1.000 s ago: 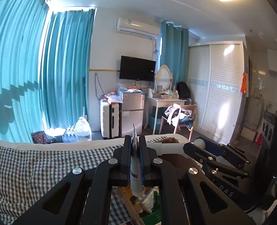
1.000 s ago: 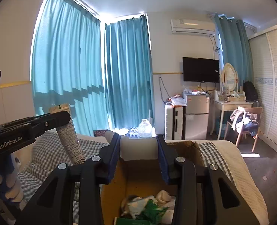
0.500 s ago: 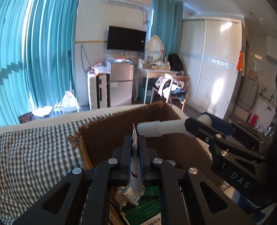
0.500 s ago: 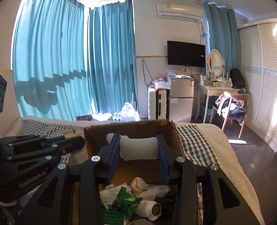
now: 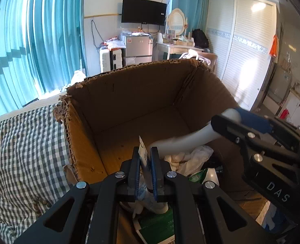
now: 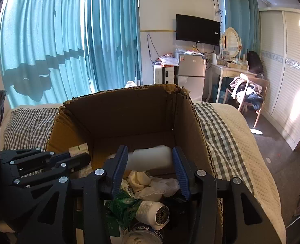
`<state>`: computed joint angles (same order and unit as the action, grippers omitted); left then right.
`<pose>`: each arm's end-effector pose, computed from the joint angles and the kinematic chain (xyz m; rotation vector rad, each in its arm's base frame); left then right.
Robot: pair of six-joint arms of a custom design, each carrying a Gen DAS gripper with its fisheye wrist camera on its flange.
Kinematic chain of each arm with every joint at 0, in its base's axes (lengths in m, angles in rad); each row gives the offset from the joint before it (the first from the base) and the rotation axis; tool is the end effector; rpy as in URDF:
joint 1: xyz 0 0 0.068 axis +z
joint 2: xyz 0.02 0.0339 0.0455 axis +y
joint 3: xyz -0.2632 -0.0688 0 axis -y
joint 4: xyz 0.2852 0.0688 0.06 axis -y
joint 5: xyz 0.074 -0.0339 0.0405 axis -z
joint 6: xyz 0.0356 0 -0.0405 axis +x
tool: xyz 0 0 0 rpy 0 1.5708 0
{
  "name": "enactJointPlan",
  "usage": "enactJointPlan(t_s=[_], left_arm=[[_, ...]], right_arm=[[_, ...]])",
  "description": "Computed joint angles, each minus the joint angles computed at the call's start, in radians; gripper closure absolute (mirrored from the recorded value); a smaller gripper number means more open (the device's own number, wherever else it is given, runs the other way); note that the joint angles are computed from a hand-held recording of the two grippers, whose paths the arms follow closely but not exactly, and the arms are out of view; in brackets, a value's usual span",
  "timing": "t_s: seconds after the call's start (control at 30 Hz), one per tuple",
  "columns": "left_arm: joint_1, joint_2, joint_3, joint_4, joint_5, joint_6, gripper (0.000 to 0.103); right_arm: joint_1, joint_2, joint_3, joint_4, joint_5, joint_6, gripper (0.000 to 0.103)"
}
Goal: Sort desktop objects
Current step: 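Open the left tool dropping the toothpaste while the right releases the white tube, then move both tools back toward the bead bracelet and medicine box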
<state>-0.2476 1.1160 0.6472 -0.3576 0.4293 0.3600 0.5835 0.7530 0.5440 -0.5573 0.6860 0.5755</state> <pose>0.2465 -0.0776 0.1964 0.8899 2.1730 -0.4580 0.1731 0.0873 0.2226 0.3130 2.1174 -0.1393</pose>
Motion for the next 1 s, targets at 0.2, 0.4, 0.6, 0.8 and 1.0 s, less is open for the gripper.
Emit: enactJointPlan(t_s=[0.2, 0.4, 0.6, 0.8, 1.0], left_arm=[[0.066, -0.062, -0.007, -0.017, 0.075, -0.005, 0.019], [0.137, -0.189, -0.017, -0.090, 0.106, 0.024, 0.017], [0.257, -0.365, -0.041, -0.161, 0.191, 0.053, 0.004], [0.340, -0.455, -0.004, -0.186, 0.226, 0.046, 0.000], [0.469, -0.516, 0.003, -0.178, 0.257, 0.075, 0.000]], right_arm=[[0.039, -0.057, 0.007, -0.028, 0.070, 0.013, 0.049], [0.171, -0.075, 0.078, -0.152, 0.246, 0.083, 0.049], [0.292, -0.084, 0.135, -0.220, 0.382, 0.140, 0.043], [0.411, -0.048, 0.197, -0.253, 0.469, 0.188, 0.033], [0.548, 0.010, 0.249, -0.190, 0.582, 0.150, 0.014]])
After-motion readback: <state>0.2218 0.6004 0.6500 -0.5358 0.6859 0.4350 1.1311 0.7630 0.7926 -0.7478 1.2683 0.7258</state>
